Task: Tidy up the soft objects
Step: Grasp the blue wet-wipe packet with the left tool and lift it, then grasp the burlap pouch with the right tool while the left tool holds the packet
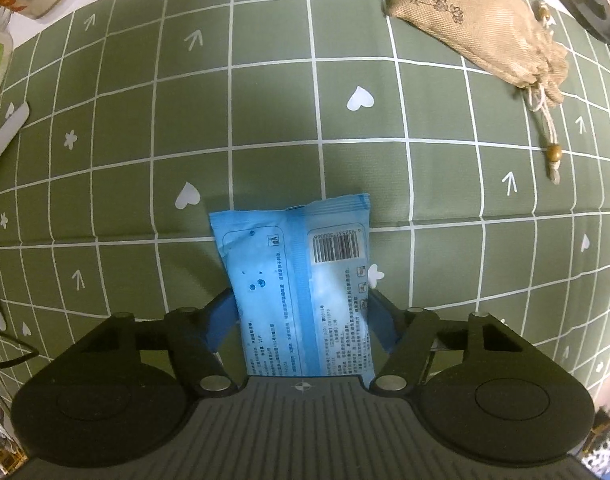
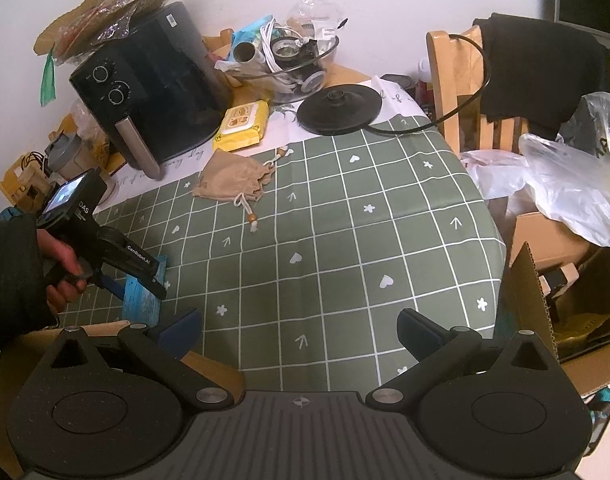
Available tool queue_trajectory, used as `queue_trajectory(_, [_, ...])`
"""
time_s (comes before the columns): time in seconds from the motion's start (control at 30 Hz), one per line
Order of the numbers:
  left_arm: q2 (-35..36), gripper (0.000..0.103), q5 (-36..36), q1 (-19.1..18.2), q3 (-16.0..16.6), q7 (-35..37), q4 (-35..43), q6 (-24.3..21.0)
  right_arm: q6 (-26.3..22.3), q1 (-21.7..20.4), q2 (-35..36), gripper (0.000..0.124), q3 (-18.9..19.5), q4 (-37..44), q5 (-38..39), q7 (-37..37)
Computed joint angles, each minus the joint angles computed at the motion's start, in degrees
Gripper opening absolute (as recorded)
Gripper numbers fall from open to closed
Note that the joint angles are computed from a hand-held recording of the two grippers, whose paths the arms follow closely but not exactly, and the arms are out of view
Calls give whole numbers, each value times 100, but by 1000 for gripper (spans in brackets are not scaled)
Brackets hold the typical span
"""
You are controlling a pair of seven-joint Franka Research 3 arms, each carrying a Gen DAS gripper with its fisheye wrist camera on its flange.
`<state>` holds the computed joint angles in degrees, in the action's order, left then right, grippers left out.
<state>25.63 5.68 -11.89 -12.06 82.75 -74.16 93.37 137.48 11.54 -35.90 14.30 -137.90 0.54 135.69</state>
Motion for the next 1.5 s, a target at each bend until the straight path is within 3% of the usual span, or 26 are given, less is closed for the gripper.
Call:
queue_trajectory(0.17, [-37,60,92,-42,-30,249,49,82,19,18,57,103,-9,54,-14,-42])
queue_trajectory(0.37, [-393,60,-163,82,-66,479,-232,559,30,32,85,103,-45,68,-6,-122])
queue_trajectory(0.6, [-1256,60,-755,337,-90,972,-1021,1480,174,43,214,103,-104,91,44,-267])
queue_trajectory(1.0, [-2482,59,-2168,643,177,2192,-2003,2379,437,49,493,103,-166,243,24,-550])
queue_trajectory(1.23, [-3118,59,-2857,636,459,2698,-2401,2502,636,122,924,103,-293,491,15,-1048])
queue_trajectory(1.5, [-3767,59,-3351,617,806,2870,-2934,2562,1044,333,1622,103,-526,827,140,-2171])
